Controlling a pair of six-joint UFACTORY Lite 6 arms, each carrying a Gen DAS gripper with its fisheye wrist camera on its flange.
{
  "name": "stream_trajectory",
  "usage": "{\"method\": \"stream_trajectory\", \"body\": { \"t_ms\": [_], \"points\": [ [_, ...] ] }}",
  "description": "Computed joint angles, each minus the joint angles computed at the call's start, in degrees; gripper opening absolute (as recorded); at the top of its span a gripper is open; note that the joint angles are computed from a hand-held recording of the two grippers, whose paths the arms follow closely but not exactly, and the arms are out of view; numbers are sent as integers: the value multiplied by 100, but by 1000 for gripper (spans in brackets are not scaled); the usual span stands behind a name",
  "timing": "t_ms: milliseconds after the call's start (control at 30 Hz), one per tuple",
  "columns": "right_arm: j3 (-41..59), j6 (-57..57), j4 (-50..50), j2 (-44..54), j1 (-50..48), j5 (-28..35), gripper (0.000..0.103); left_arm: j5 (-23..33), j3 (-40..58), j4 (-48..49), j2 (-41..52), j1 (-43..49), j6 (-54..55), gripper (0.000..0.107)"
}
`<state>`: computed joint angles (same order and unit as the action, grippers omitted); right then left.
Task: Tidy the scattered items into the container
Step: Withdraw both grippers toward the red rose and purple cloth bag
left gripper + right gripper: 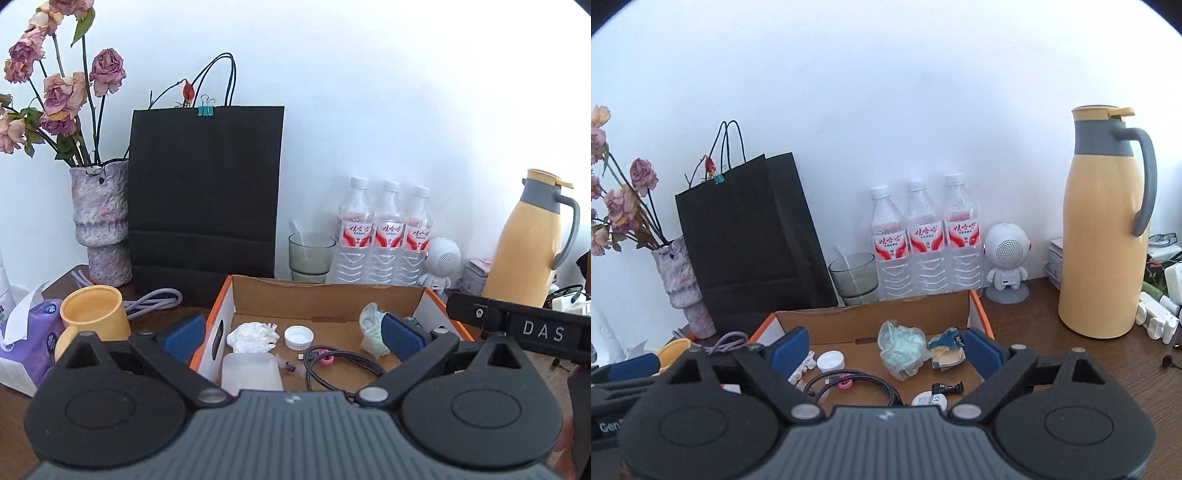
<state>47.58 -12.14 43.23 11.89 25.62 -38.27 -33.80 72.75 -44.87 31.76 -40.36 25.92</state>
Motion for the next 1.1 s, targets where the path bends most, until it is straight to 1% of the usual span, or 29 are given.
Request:
{"method": "stream_trajectory", "body": {
  "t_ms": [33,133,200,267,300,333,367,500,567,600,633,700,767,833,867,967,1000,1100],
  "points": [
    [-166,-6,9,-132,70,-113,91,-266,-250,120,-120,-74,-123,103],
    [-977,-94,323,-693,560,-708,92,-896,-984,-238,-574,-447,166,103],
    [-1606,-86,631,-1015,1050,-1258,99,-1290,-1694,-472,-997,-786,263,103],
    [-2224,193,1039,-1227,1722,-1947,103,-2067,-2445,-983,-1260,-1351,393,103],
    [-2459,223,1261,-1308,2058,-2150,103,-2399,-2718,-1260,-1301,-1633,364,103],
    [-2639,170,1542,-1367,2423,-2269,103,-2589,-2987,-1443,-1369,-1877,252,103],
    [-2760,198,1925,-1321,2852,-2465,103,-2625,-3289,-1471,-1512,-2043,91,103],
    [-3046,140,3441,-1245,4662,-2877,103,-2981,-4456,-1708,-1907,-2799,-815,103],
    [-3119,122,4344,-1215,5713,-3061,103,-3155,-4825,-2185,-1978,-3322,-962,103],
    [-3097,188,4712,-1156,6093,-3095,103,-3360,-4949,-2516,-1897,-3669,-1106,103],
    [-3033,251,5077,-1081,6440,-3084,103,-3454,-5078,-2793,-1844,-3988,-1226,103],
    [-2918,252,5595,-915,6987,-3039,103,-3357,-5378,-2975,-1907,-4396,-1420,103],
    [-2775,99,6081,-727,7409,-3098,103,-3114,-5642,-3034,-2015,-4619,-1648,103],
    [-2733,80,6483,-631,7708,-3059,103,-2876,-5799,-2890,-2103,-4551,-1834,103],
    [-2848,112,6532,-730,7745,-2964,103,-2769,-5856,-2541,-2142,-4326,-1941,103],
    [-3198,309,6566,-876,7522,-2663,103,-2307,-5721,-754,-2258,-3118,-2006,103],
    [-3299,290,6594,-956,7343,-2554,103,-2192,-5523,-154,-2166,-2697,-2033,103],
    [-3931,791,6396,-1491,7080,-2322,102,-1595,-4359,1645,-1406,-1494,-2280,103]
  ]
}}
